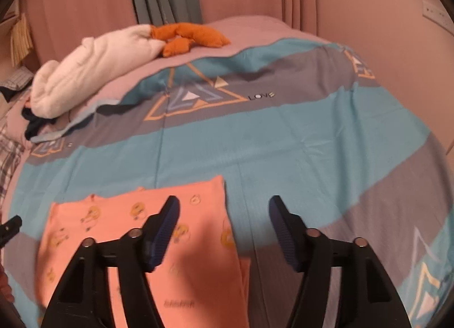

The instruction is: Fold small clothes

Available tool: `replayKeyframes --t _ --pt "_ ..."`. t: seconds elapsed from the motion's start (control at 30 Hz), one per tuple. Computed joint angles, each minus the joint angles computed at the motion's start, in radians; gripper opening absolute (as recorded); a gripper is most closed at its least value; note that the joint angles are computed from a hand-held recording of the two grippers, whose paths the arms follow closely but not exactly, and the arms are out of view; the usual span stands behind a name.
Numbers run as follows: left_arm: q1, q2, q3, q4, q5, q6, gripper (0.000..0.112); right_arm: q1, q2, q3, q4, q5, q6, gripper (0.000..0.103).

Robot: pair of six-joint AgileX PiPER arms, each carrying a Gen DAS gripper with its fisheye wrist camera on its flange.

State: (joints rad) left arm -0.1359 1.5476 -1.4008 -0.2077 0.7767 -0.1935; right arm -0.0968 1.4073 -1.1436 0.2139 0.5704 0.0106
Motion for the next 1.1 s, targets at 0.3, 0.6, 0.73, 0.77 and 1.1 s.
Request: replayKeyframes --t 0.3,0.6,0.73,0.77,1.1 --pt "-0.026 -0.213 0.317 -0.046 -0.057 -0.047 0.081 -0.051 -0.222 0.267 0.152 -0.009 -0.076 0.073" --pt "-0.036 -0.314 0.535 -0.206 -0.141 0.036 0.073 -0.129 -0.326 0.496 0.461 0.049 -0.371 0.073" --pt "-0.03 -0.255 0.539 -0.325 -0.17 0.12 0.062 -0.189 -0.288 0.537 0.666 0.096 -0.54 0.073" --pt "-0.022 -0.236 0.542 -0.389 -0.184 0.175 0.061 -0.211 -0.268 0.545 0.732 0.118 -0.589 0.073" --pt "0.014 -0.088 0.468 -0.622 -0.235 0.358 0.027 -0.214 -0.155 0.533 0.971 0.119 -0.708 0.049"
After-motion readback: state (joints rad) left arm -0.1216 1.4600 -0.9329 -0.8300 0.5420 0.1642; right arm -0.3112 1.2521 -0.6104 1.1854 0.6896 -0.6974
